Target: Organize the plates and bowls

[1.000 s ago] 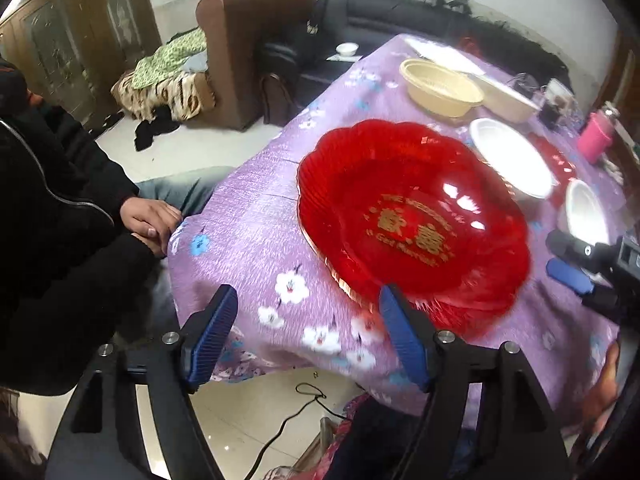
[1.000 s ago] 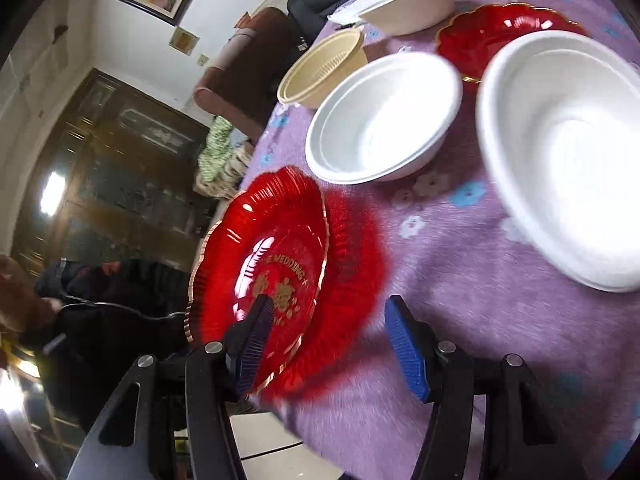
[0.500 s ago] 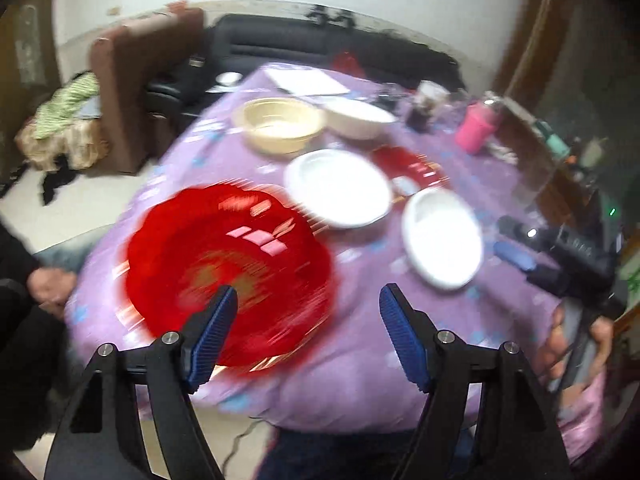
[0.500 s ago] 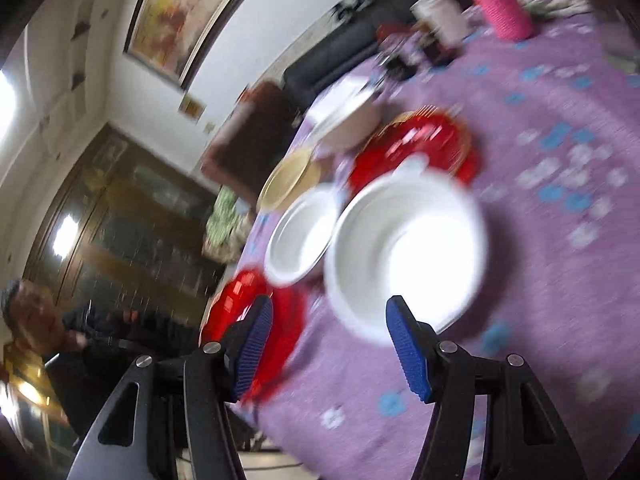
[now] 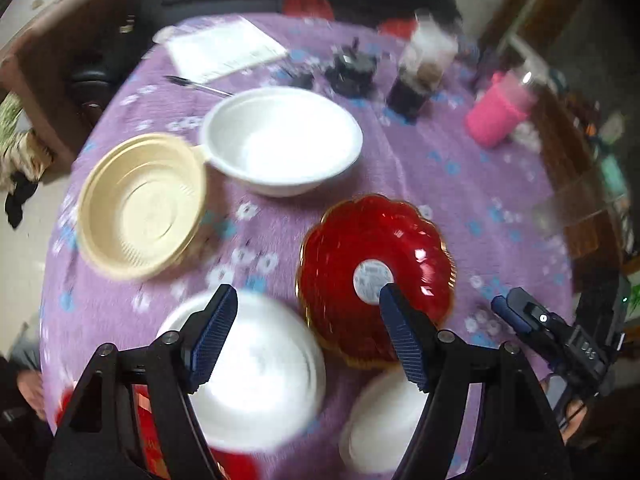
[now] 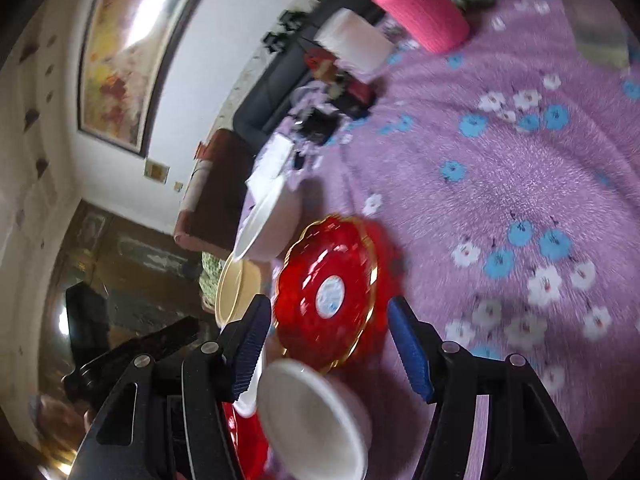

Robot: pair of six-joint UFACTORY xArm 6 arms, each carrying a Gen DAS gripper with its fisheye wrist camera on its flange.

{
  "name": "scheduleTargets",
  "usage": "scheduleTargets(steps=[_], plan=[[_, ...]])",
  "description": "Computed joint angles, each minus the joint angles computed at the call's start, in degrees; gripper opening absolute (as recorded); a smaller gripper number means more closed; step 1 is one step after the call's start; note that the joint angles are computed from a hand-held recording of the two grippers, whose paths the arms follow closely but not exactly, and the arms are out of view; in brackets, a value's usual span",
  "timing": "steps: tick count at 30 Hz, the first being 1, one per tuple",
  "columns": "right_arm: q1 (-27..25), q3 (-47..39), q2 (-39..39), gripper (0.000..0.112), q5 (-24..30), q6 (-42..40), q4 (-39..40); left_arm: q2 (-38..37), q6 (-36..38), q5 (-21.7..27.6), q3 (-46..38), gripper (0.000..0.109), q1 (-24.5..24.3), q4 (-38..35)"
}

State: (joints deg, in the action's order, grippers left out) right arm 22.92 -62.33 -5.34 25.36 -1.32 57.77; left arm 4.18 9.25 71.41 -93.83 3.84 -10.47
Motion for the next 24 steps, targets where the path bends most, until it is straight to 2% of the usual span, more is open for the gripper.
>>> scheduleTargets(steps=[2,5,8,11,24], plan=[[-1.8,-2.1,3.0,0.063,2.8,-2.0,3.7,3.2,-0.6,0.3,-2.8,0.073,-1.2,2.8],[-3.2,-4.4,6.0,0.063,5.7,-4.4,7.2,6.7,-0.1,2.0,-5.8,0.073,-1.5,2.8],[-3.6,-6.1,8.3,0.063,7.6,-5.1,7.9,8.4,1.0,3.1,-7.3,0.073,-1.5,0.6],[-4.0,-7.4,10.0,0.063,9.2,-5.2,8.7,9.0,1.8,2.9,-7.5,0.073,-2.5,1.8],[-2.4,-10.1,13.6,0.063,9.1,-3.5,7.2,12.3,2.2,7.1,-7.9,0.073,-3.8,1.6]])
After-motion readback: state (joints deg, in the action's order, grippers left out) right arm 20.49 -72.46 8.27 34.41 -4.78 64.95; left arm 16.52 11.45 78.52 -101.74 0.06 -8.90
